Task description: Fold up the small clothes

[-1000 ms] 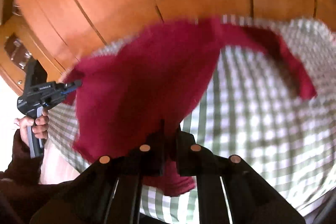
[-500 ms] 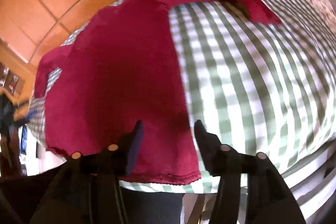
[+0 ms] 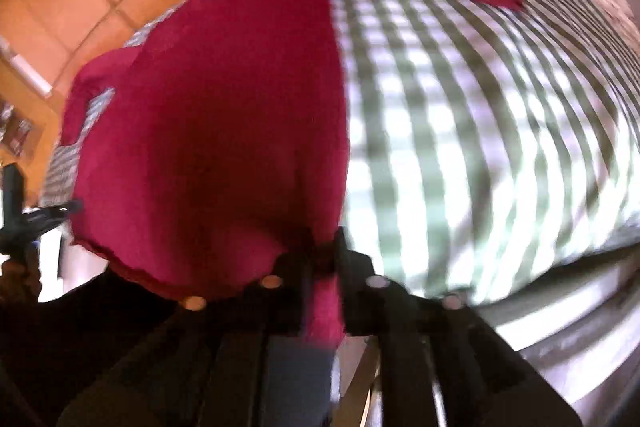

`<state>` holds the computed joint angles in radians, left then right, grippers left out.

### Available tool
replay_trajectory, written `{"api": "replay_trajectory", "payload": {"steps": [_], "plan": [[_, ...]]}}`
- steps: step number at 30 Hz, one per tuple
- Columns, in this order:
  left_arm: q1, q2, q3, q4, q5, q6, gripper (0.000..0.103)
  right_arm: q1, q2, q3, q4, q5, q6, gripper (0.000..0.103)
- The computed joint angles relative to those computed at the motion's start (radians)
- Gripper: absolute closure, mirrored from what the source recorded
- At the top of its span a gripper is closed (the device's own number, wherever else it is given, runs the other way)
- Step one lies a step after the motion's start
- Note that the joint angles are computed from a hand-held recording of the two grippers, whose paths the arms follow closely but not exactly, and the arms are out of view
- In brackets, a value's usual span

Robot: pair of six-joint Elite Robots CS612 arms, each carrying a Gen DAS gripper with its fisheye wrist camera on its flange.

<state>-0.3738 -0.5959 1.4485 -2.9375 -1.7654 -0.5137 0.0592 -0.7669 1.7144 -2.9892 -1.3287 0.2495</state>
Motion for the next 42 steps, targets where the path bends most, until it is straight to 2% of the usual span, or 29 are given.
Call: {"api": "replay_trajectory", "payload": {"steps": [1,2,7,10,13,15,16,19,21,24,25,28,29,30,31,34,35,37,42], "plan": [[-0.006,-0.005,-0.001,-0.015,0.017,0.012,0.077,-0.008,-0.001,0.018,-0.028,0.012,0.053,0.054],[-0.010,-0.007,-0.006,-0.016,0.022,0.014,0.072,-0.008,-0.006,0.026,-0.028,-0.004,0.064,0.054],[-0.022,0.007,-0.080,0.011,0.040,0.025,0.072,0.005,-0.024,0.016,-0.109,-0.087,0.046,0.048],[-0.041,0.039,-0.161,0.071,0.095,0.037,0.036,0.023,-0.008,-0.030,-0.150,-0.077,-0.023,0.042],[-0.059,0.053,-0.210,0.165,0.160,0.044,0.036,0.047,0.025,-0.095,-0.151,-0.058,-0.115,0.041],[-0.067,0.058,-0.227,0.205,0.195,0.002,0.036,0.060,0.056,-0.146,-0.146,-0.038,-0.166,0.041],[-0.068,0.059,-0.226,0.204,0.202,-0.012,0.036,0.066,0.069,-0.165,-0.146,-0.028,-0.175,0.041],[-0.079,0.046,-0.202,0.200,0.281,-0.055,0.036,0.073,0.097,-0.196,-0.129,0.024,-0.178,0.041],[-0.080,0.036,-0.181,0.209,0.322,-0.104,0.036,0.084,0.116,-0.223,-0.090,0.018,-0.190,0.041],[-0.072,0.020,-0.149,0.215,0.369,-0.184,0.036,0.087,0.136,-0.226,-0.055,0.013,-0.201,0.041],[-0.069,0.012,-0.133,0.210,0.391,-0.207,0.036,0.082,0.145,-0.216,-0.096,0.026,-0.192,0.041],[-0.064,-0.010,-0.094,0.195,0.450,-0.221,0.036,0.067,0.150,-0.216,-0.106,0.076,-0.152,0.038],[-0.059,-0.023,-0.068,0.170,0.470,-0.228,0.035,0.061,0.151,-0.216,-0.105,0.107,-0.142,0.033],[-0.055,-0.033,-0.049,0.153,0.489,-0.240,0.034,0.056,0.157,-0.219,-0.102,0.148,-0.137,0.020],[-0.050,-0.039,-0.037,0.143,0.501,-0.250,0.033,0.056,0.151,-0.212,-0.098,0.148,-0.158,0.013],[-0.020,-0.065,0.011,0.110,0.513,-0.288,0.033,0.088,0.149,-0.228,-0.059,0.033,-0.240,0.009],[-0.005,-0.070,0.023,0.099,0.524,-0.311,0.033,0.093,0.148,-0.223,-0.069,0.014,-0.237,0.009],[0.022,-0.077,0.039,0.084,0.533,-0.355,0.033,0.097,0.151,-0.225,-0.078,0.002,-0.219,0.009],[0.089,-0.057,0.026,0.005,0.459,-0.441,0.033,0.105,0.151,-0.229,-0.067,-0.030,-0.201,0.009]]}}
